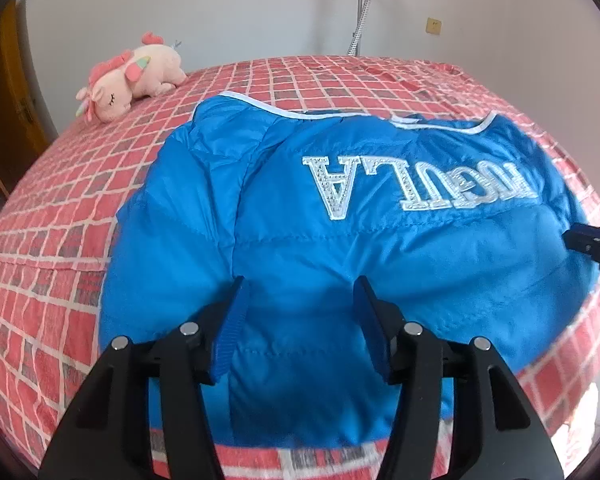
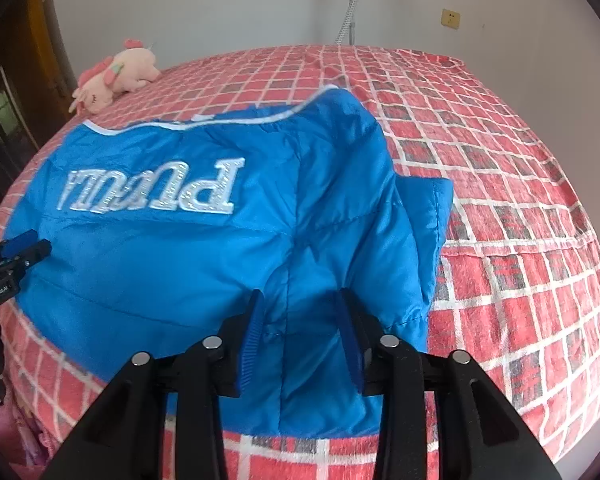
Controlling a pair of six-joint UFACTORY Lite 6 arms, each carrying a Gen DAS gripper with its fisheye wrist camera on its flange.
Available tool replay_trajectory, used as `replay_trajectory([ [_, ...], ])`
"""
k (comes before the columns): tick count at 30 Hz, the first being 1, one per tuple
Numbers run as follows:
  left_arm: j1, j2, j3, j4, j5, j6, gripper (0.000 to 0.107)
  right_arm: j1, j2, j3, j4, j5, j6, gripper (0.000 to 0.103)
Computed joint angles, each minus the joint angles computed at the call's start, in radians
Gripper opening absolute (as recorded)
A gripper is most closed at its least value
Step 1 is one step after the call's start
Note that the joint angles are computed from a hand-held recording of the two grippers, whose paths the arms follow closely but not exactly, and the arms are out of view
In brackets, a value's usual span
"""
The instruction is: Fold large clothes
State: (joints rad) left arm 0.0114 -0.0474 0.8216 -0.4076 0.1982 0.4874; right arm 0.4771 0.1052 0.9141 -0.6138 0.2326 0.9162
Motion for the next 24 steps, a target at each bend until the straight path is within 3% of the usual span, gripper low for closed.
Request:
replay_trajectory([
  [2,0.029,-0.040,-0.001,-0.002,0.025,0.007,0.056,-0.001,-0.027,0.000,0.072,0.015,-0.078,0.038],
  [6,0.114,-0.122,0.003,0.018,0.062,0.035,0.072,-0.001,-0.090,-0.003,0.102,0.055,-0.128,0.041],
  [8,0.163,-0.110,0.033,0.029,0.093,0.047,0.075,-0.014,-0.099,0.003,0.142,0.070,-0.179,0.041],
  [11,0.247,-0.044,0.092,-0.002,0.151,0.106,0.078,-0.040,-0.094,0.011,0.147,0.089,-0.194,0.041],
  [14,0.322,0.050,0.156,-0.114,0.213,0.234,0.080,-0.072,-0.080,0.007,0.232,0.069,-0.284,0.041],
  [15,0.357,0.103,0.194,-0.190,0.273,0.313,0.080,-0.082,-0.066,0.010,0.252,0.061,-0.305,0.041],
  [17,0.404,0.177,0.244,-0.284,0.368,0.403,0.081,-0.083,-0.054,0.007,0.249,0.054,-0.301,0.041],
  [24,0.436,0.362,0.349,-0.414,0.521,0.522,0.086,-0.065,-0.017,0.032,0.171,0.065,-0.225,0.043],
])
